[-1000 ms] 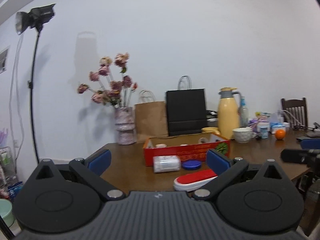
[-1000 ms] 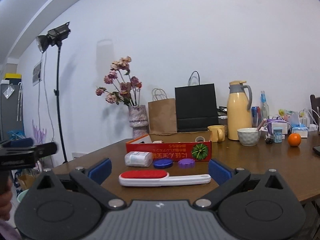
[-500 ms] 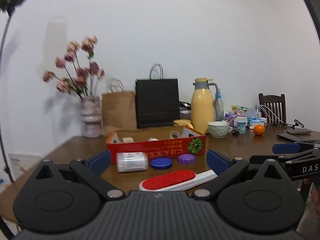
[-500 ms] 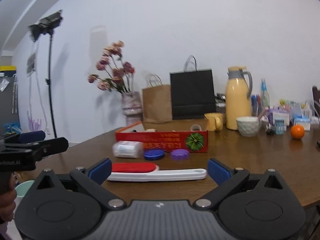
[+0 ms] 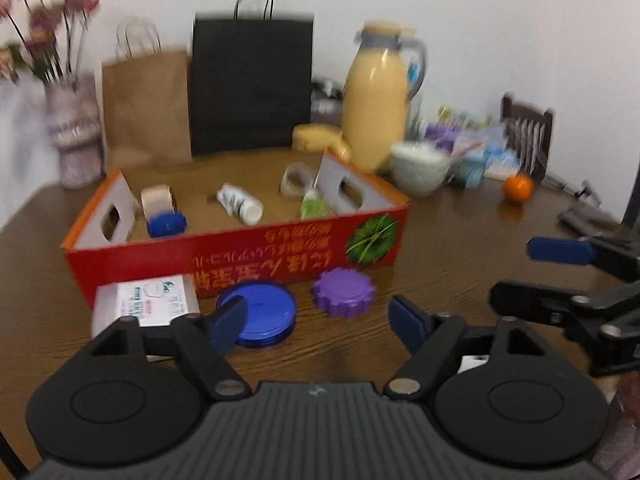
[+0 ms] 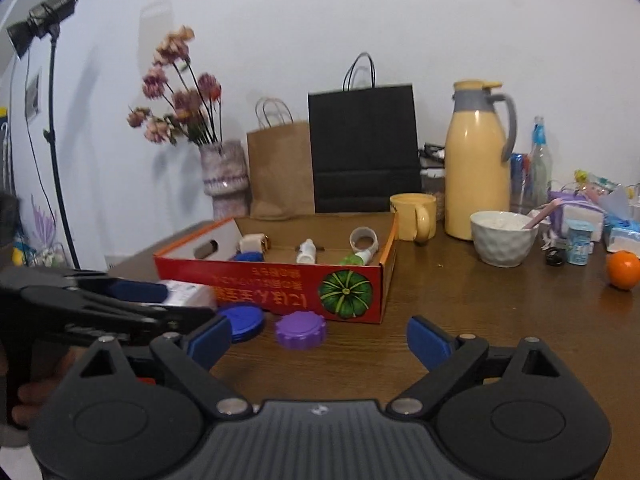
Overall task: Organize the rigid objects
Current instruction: 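Grasp the large blue round lid with the left gripper while the right grasps the purple knurled cap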
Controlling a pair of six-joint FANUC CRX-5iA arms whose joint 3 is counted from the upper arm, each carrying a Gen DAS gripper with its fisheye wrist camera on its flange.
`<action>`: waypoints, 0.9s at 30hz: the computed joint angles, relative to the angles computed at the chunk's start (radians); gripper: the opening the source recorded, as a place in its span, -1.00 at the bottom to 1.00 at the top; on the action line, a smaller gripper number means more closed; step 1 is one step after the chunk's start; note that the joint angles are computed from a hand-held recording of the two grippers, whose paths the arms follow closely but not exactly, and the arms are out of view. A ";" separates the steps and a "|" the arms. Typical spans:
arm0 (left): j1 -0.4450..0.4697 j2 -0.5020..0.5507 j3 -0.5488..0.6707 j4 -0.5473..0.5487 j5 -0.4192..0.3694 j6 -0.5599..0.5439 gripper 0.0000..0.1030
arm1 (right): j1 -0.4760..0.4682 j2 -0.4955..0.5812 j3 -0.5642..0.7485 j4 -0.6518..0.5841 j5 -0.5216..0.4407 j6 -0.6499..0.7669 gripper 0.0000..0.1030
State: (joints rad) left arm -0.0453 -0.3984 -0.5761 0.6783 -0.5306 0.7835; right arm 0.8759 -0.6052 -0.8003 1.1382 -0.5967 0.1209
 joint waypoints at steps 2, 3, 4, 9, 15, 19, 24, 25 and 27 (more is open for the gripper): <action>-0.006 0.066 0.059 -0.085 -0.003 0.050 0.55 | -0.050 0.041 0.023 -0.036 0.063 0.040 0.81; -0.008 0.087 0.082 -0.126 -0.004 0.078 0.56 | -0.069 0.060 0.032 -0.045 0.087 0.053 0.81; -0.010 0.108 0.105 -0.173 -0.002 0.111 0.57 | -0.086 0.080 0.044 -0.060 0.111 0.078 0.81; 0.003 0.181 0.190 -0.256 -0.067 0.184 0.62 | -0.141 0.180 0.104 -0.136 0.190 0.182 0.81; -0.001 0.226 0.263 -0.361 -0.094 0.257 0.63 | -0.148 0.275 0.184 -0.274 0.198 0.321 0.80; 0.014 0.247 0.278 -0.316 -0.129 0.211 0.67 | -0.152 0.312 0.225 -0.339 0.166 0.373 0.65; 0.012 0.257 0.276 -0.299 -0.138 0.166 0.66 | -0.152 0.332 0.278 -0.516 0.141 0.533 0.58; 0.012 0.262 0.281 -0.298 -0.141 0.162 0.63 | -0.150 0.336 0.285 -0.534 0.139 0.555 0.58; 0.017 0.288 0.305 -0.278 -0.178 0.156 0.44 | -0.144 0.343 0.298 -0.567 0.134 0.594 0.57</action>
State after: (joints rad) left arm -0.0279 -0.1103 -0.2715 0.3998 -0.7089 0.9397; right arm 0.7321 -0.2627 -0.5021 0.5714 -0.4629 0.7145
